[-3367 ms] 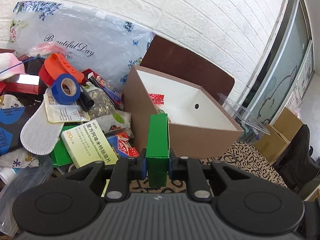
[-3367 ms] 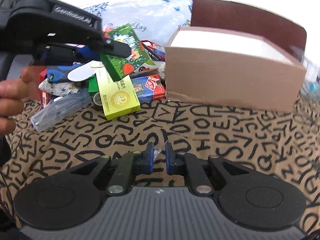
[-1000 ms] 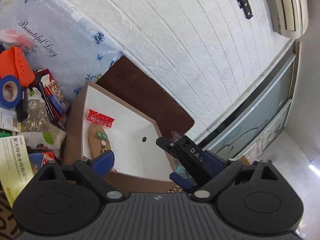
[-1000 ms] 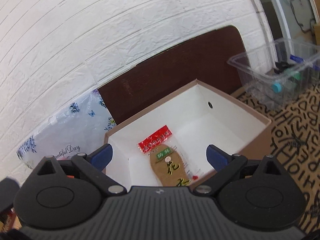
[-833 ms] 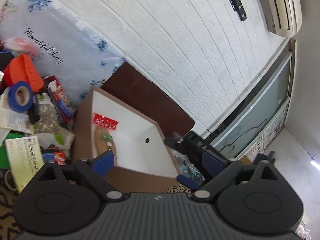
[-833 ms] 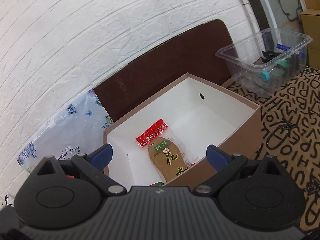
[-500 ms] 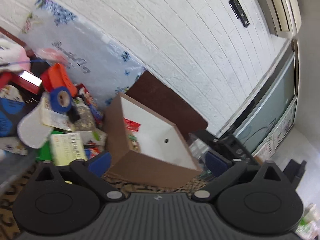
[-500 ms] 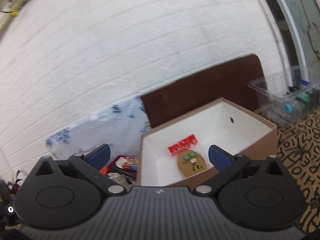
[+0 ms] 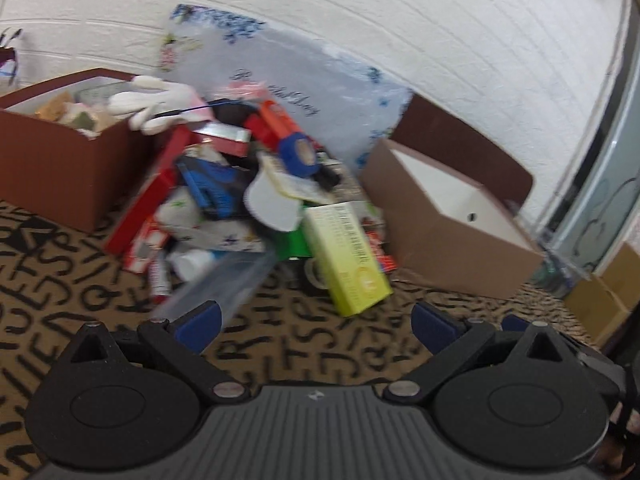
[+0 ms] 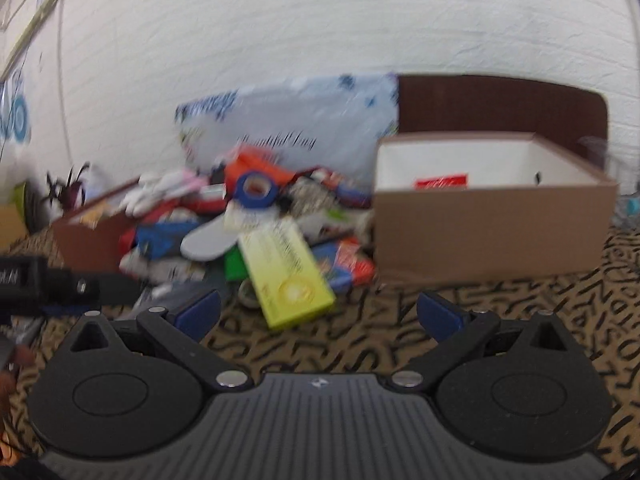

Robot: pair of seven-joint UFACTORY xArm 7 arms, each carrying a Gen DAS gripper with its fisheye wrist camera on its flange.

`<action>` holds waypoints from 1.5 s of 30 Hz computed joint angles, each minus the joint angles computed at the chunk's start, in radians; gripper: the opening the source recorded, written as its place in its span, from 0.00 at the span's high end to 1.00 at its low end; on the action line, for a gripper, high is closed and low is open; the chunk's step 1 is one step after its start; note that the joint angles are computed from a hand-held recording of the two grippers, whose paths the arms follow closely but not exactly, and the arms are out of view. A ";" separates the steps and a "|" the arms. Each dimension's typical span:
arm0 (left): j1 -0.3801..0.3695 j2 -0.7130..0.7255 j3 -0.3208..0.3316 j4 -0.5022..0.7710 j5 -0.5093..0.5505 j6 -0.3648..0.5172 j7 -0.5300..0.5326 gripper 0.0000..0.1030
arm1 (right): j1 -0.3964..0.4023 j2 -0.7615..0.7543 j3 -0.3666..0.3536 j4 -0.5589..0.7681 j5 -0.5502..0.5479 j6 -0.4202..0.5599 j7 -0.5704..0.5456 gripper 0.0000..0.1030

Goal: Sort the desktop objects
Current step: 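Move both tools back over the pile of items, then grasp the clear plastic case with the left gripper while the right gripper grasps the yellow medicine box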

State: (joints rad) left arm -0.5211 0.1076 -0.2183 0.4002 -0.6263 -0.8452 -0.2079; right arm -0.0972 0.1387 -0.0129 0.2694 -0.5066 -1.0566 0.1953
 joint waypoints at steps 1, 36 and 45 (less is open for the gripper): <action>0.004 0.003 0.006 0.003 -0.012 0.008 0.013 0.00 | 0.008 0.012 0.006 0.007 0.001 0.011 -0.009 0.02; 0.086 0.166 0.154 0.201 0.149 0.281 0.144 0.44 | 0.116 0.283 0.101 0.429 0.152 0.323 -0.230 0.33; 0.140 0.078 0.111 0.142 0.267 0.370 0.084 0.52 | 0.077 0.168 0.101 0.321 0.089 0.399 -0.162 0.35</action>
